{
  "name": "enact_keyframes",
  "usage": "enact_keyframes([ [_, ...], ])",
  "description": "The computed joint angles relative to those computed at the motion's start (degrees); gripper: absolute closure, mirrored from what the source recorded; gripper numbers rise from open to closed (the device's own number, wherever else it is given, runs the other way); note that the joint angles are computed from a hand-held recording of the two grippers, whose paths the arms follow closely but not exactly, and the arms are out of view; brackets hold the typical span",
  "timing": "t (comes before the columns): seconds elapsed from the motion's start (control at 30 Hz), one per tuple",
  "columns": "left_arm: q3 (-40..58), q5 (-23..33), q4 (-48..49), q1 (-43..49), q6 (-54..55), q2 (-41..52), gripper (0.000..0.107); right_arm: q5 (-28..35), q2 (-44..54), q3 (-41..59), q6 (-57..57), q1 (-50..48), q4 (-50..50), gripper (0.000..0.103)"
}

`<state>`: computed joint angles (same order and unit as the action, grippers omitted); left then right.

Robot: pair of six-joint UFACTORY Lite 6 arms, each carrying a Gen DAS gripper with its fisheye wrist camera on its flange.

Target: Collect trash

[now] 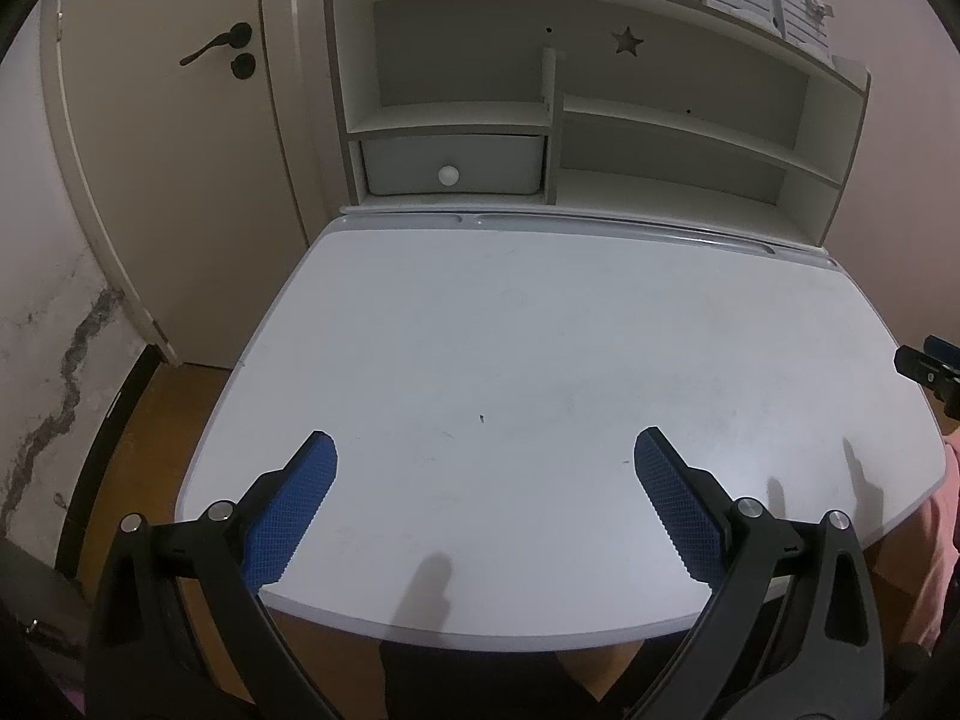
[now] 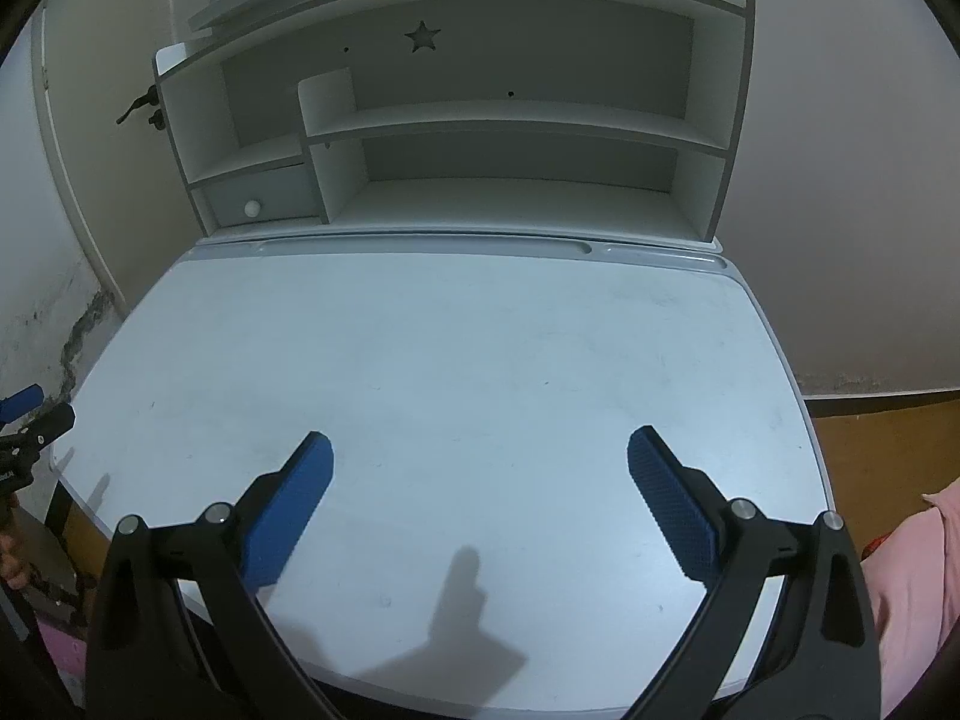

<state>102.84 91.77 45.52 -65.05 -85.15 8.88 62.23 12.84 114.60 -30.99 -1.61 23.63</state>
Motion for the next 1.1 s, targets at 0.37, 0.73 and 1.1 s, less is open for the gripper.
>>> enact_keyframes([
  [0.37,3.0,1.4,-0.3,-1.2,-0.7,3.1,0.010,0.0,-0.1,-0.4,-0.2,-0.4,0.1,0.008],
  [0.73,4.1,1.8,-0.3,-1.5,-0.8,4.0,0.010,0.2,0.0,-0.3,-0.9,-0.8,0.4,0.008],
  [1.1,5.7,2.7,-0.1,-2.3,-1.0,5.4,0.010,-0.2,-0.8,-1.0,-1.0,-0.6,0.4,0.008],
])
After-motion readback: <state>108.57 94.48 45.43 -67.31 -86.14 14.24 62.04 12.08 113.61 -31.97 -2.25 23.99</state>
